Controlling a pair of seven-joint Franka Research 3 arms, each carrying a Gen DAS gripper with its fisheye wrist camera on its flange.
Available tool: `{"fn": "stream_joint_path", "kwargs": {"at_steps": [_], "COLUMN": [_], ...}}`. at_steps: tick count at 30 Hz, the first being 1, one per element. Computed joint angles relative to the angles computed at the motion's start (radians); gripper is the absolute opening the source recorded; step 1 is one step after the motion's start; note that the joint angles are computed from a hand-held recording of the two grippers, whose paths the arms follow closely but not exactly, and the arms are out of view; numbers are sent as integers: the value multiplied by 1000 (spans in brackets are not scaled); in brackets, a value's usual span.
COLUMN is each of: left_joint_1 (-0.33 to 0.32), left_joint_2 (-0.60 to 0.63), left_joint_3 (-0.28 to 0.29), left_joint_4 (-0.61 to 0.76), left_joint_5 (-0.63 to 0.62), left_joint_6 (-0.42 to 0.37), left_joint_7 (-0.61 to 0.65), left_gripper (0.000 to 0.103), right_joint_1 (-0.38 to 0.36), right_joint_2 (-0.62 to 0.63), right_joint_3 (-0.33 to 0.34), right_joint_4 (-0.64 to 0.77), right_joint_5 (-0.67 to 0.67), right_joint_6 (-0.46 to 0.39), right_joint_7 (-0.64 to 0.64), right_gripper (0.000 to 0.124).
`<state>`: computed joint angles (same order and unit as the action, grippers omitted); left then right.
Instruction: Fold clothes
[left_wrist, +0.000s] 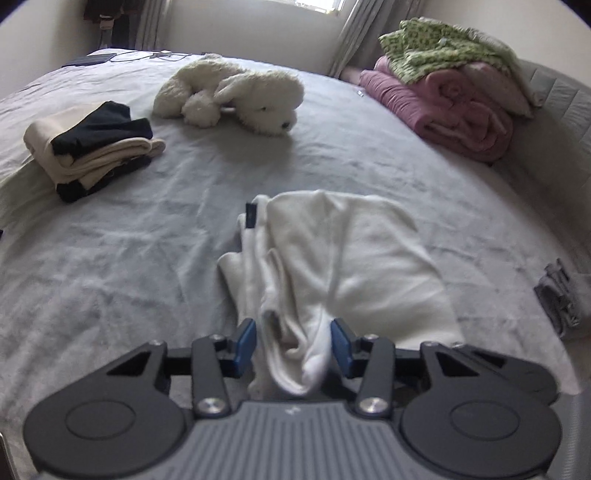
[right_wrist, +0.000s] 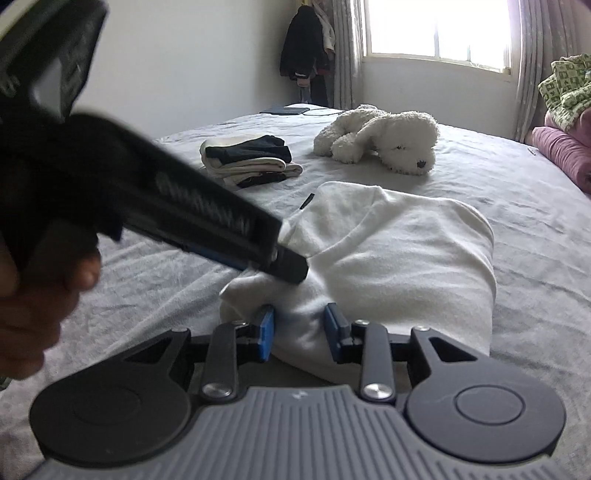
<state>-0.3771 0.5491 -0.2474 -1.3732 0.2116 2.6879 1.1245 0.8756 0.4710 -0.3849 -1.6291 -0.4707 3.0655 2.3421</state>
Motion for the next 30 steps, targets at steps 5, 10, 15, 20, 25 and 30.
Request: {"fn": "stream_joint_path", "kwargs": {"at_steps": [5, 10, 15, 20, 25, 30], "left_joint_1": [8, 9, 12, 9, 7, 12], "left_joint_2": [2, 8, 19, 26, 20, 20], "left_joint_3": [-6, -5, -9, -5, -2, -8], "left_joint_4": [2, 12, 21, 33, 23, 21], "left_joint_5": [-14, -17, -26, -27, -21, -28], "left_joint_6": [-22, -19, -16, -23, -17, -19], "left_joint_7": [11, 21, 32, 30, 31, 37], "left_gripper": [46, 46, 47, 47, 47, 49], "right_joint_1": [72, 174, 85, 19, -7, 7], "right_joint_2": [-53, -98, -123, -125, -154, -158], "right_joint_3": [-86, -224, -131, -63, -47, -75], "right_joint_4": [-75, -144, -163, -166, -181, -167], "right_joint_5": [-38, -111, -118, -148, -197, -297], "right_joint_6": [48, 61, 12, 17, 52, -1], "right_joint_7": [68, 192, 195, 242, 310, 405], "right_gripper": [28, 28, 18, 18, 18, 18]}}
